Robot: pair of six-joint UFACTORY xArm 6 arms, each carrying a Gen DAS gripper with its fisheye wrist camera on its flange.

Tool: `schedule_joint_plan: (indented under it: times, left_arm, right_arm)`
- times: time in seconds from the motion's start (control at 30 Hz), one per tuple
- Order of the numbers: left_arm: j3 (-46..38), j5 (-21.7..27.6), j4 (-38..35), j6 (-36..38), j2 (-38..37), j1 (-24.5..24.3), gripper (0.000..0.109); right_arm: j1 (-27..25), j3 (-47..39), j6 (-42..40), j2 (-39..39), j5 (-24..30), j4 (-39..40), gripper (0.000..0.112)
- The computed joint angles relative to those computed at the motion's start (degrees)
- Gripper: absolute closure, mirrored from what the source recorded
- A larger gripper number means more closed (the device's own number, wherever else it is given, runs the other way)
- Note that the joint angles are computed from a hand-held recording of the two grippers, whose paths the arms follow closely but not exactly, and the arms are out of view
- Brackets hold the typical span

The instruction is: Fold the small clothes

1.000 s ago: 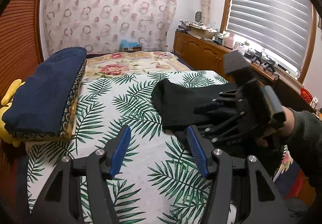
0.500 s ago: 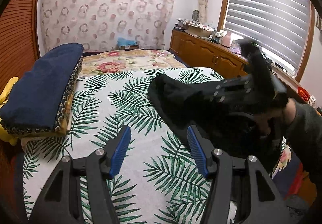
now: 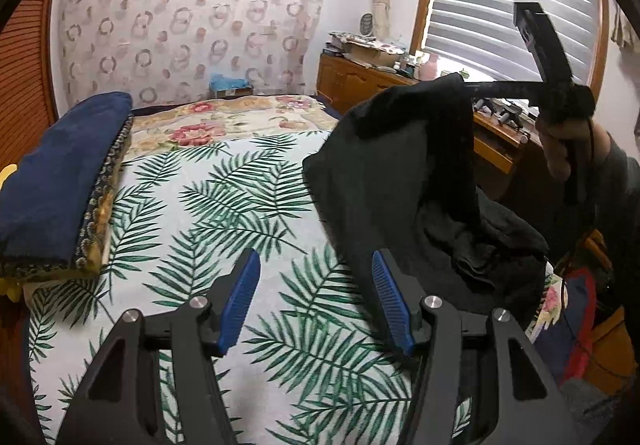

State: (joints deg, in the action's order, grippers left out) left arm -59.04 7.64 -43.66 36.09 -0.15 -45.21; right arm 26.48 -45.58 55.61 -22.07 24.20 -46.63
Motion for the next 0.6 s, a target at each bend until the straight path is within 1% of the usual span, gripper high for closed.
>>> schedule_joint_plan:
  times: [0.03,0.13,0.2,0.23,0.33,0.37,0.43,0.47,0.53,0.6]
  left_arm:
    - [-0.2,0.2,-0.2,0.4,0.1,-0.2,0.051]
    - [-0.6,0.6,0.2,0.3,0.4,-0.7,0.051]
    - [-0.9,0.8,0.6,0.1,0.7,-1.0,0.051]
    - [-1.0,0.9,1.4,-0.5,0.9,-1.0,0.051]
    - [-1.0,1.0,2.6,-1.6,1.1,-1.3,0.051]
    - [-0.9,0.9,3.0,-1.9,1.1,-1.4,0.051]
    - [-1.0,1.0,3.4,-2.3,1.3,-1.6,0.051]
    - [-1.0,1.0,3.4,-2.3,1.3,-1.8,0.051]
    - [-0.9,0.7,3.3,-2.3,1.4,-2.0,0.051]
    - [-1.0,0.6,3.5,-2.6,1.5,-2.1,0.051]
  right_arm:
    - [-0.3,0.3,-0.2,-1.3,2.8,0.4,0.109]
    - [-2.0,1.0,0.7,-2.8,6.6,0.6,0.109]
    - [-2.5,0.3,3.9,-1.2,12.7,-3.1,0.109]
    - [-3.0,0.3,4.6,-0.3,14.4,-3.4,0.109]
    - [-4.0,0.9,6.1,1.7,16.7,-3.8,0.096]
    - [-4.4,2.0,7.1,1.3,16.1,-4.2,0.087]
    - [-4.6,4.4,8.8,-0.2,13.6,-4.5,0.073]
    - [-3.9,6.0,10.4,-1.5,12.6,-5.7,0.073]
    - [-1.7,7.3,12.3,-2.9,13.3,-7.1,0.071]
    - [1.0,9.2,14.4,-4.5,12.1,-8.0,0.070]
